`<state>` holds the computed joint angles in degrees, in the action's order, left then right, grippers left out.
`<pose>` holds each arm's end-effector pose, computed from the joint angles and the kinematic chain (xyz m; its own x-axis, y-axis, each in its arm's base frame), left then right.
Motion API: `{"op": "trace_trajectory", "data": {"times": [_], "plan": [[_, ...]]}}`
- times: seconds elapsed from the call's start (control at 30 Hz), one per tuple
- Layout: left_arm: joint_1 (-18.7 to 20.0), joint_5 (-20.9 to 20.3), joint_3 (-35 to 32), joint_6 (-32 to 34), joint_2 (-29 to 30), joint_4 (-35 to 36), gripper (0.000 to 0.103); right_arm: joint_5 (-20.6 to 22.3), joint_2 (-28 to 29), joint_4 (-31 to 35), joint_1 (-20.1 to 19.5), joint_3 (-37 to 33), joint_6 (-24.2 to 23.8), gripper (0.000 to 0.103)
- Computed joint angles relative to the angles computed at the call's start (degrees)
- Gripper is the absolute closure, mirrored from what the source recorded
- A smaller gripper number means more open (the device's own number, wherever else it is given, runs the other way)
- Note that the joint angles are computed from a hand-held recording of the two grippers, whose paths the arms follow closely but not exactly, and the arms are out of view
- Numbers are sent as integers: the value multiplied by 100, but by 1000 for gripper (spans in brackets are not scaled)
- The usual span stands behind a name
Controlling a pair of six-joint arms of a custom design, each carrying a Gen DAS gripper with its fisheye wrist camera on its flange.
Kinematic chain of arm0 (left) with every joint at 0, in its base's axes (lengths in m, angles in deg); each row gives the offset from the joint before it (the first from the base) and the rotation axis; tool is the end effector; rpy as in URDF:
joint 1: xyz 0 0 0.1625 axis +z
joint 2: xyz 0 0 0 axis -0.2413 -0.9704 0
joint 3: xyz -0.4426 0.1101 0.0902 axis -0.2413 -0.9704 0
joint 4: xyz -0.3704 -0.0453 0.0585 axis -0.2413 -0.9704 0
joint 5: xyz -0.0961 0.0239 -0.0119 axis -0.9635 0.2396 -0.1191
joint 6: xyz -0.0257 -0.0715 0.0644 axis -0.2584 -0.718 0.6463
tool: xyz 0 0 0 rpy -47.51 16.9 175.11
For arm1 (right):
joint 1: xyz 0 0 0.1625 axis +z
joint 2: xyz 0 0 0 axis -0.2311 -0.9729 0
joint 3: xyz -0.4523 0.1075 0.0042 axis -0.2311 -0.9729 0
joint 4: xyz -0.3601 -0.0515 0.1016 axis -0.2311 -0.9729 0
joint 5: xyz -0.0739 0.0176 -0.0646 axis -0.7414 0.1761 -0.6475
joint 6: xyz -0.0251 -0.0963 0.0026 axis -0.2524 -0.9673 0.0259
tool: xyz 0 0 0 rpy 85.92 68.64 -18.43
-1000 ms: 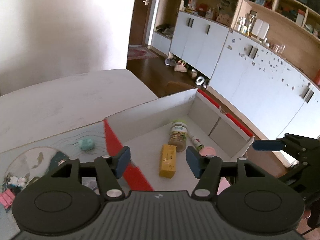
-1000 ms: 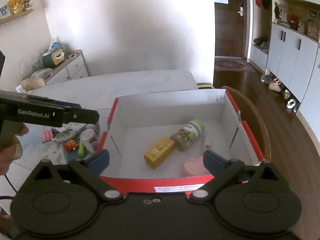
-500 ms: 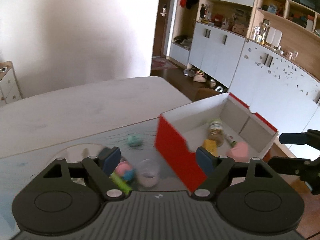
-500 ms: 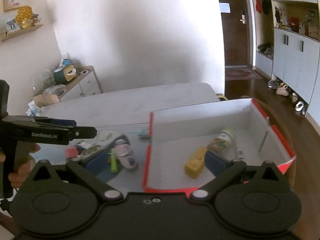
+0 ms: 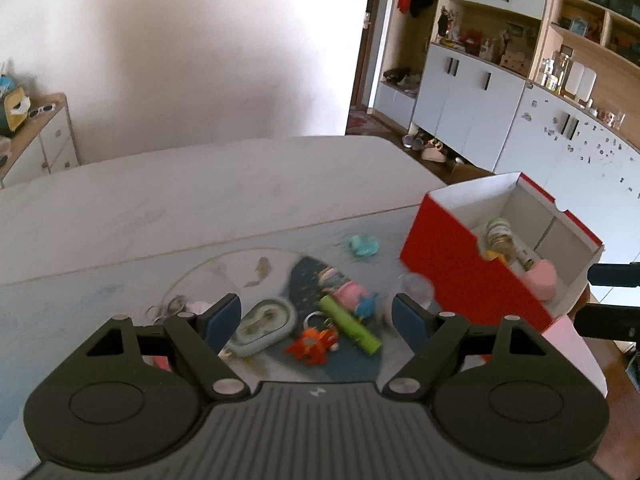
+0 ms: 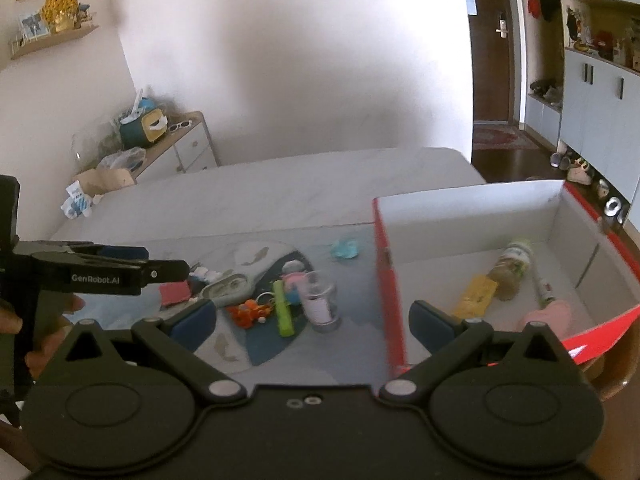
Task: Organize rigid objects
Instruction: 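Withdraw both grippers from the red box toward the table clutter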
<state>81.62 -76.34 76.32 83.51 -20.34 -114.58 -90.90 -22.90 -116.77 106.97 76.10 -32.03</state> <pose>-0.0860 -0.7725 0.1918 -0.7485 -0.2960 -0.5934 0.3279 0.6126 -0.7192 0.1877 -0.8314 0.0849 -0.5814 -0.7578 0.2961 -0.8124 0.5215 -0.2607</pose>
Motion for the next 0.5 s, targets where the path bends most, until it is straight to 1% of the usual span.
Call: {"op": "trace_trajectory", "data": {"times": [0.07,0.23,0.5], "plan": [[69,-89,153,-22,-86,-27,21,-73,70,-75,44,23,11,0],[242,-118,366,-87,-220,-35,21,-270,275,-303,139,25,12,2],[546,-84,548,31,-343,-104,21,-635,679,-617,217,-238,63,5]]}}
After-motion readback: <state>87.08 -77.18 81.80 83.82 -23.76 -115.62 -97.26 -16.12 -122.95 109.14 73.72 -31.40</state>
